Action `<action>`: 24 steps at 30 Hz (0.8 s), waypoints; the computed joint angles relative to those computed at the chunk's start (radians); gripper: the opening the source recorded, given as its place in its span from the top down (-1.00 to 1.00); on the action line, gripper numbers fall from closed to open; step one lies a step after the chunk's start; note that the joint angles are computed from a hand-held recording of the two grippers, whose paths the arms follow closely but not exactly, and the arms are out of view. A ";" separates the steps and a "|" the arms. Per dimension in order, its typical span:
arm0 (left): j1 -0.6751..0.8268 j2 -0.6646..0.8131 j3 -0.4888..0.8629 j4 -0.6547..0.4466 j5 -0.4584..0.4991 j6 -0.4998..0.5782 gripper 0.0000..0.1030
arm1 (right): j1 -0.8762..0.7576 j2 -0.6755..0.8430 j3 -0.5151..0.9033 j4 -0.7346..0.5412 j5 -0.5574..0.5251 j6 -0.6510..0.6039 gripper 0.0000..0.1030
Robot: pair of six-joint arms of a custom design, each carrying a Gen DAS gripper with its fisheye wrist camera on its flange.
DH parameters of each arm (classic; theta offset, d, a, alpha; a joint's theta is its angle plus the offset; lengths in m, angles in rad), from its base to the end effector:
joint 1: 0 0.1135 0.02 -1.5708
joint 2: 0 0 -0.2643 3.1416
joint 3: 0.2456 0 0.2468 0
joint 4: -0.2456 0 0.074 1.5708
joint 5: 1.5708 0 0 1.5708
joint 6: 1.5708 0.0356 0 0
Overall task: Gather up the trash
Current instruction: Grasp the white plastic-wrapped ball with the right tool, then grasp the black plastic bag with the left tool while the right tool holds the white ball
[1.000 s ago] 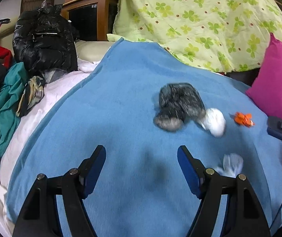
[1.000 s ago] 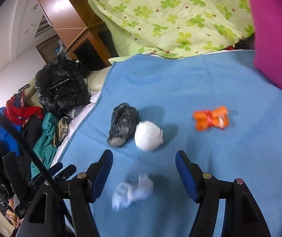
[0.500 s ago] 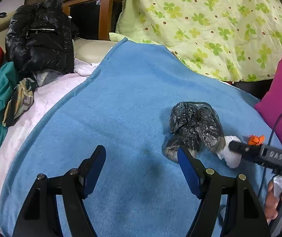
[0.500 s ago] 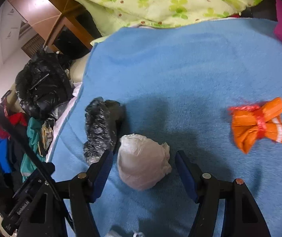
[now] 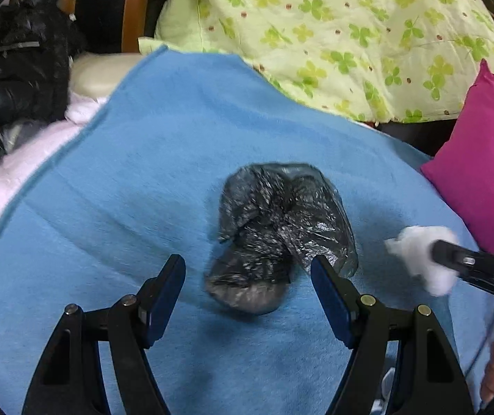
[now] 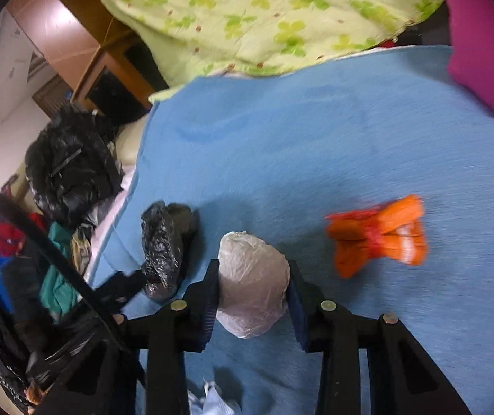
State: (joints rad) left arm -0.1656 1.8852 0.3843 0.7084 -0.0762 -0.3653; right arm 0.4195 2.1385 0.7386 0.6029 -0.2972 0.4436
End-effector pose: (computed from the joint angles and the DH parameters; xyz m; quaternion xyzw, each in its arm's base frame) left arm 0.2521 -0.0394 0.0523 -0.1065 0.9185 -0.0655 0.3751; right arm 0.3040 0.1470 0.0334 -0.0448 0.9165 0.2806 0.2816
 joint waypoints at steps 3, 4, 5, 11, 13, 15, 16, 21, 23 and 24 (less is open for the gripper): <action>0.000 0.045 0.054 -0.034 0.029 -0.031 -0.46 | -0.028 -0.060 -0.069 0.021 -0.008 -0.014 0.26; 0.000 0.058 0.064 -0.033 0.041 -0.041 -0.46 | -0.037 -0.082 -0.093 0.024 -0.010 -0.020 0.26; -0.001 0.066 0.074 -0.039 0.049 -0.047 -0.46 | -0.044 -0.096 -0.107 0.023 -0.012 -0.026 0.26; 0.003 0.093 0.102 -0.077 0.080 -0.078 0.29 | -0.069 -0.197 -0.214 0.024 -0.008 -0.051 0.26; 0.009 0.084 0.086 -0.062 0.093 -0.095 0.41 | -0.081 -0.243 -0.256 0.029 -0.003 -0.062 0.26; -0.002 0.057 0.062 -0.054 0.072 -0.110 0.55 | -0.099 -0.287 -0.299 0.039 -0.008 -0.068 0.26; -0.011 0.040 0.050 -0.055 0.056 -0.113 0.58 | -0.113 -0.314 -0.328 0.048 -0.012 -0.072 0.26; -0.103 -0.113 -0.044 -0.082 -0.063 -0.119 0.74 | -0.176 -0.458 -0.490 0.105 -0.039 -0.078 0.26; -0.148 -0.197 -0.094 -0.096 -0.100 -0.127 0.78 | -0.213 -0.525 -0.563 0.116 -0.063 -0.083 0.26; -0.177 -0.252 -0.127 -0.108 -0.123 -0.128 0.81 | -0.231 -0.546 -0.593 0.126 -0.074 -0.086 0.26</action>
State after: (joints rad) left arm -0.3430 1.6333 0.2578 0.6008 -0.1991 -0.4936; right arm 0.1884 1.5930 0.1456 0.7288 -0.3709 0.3574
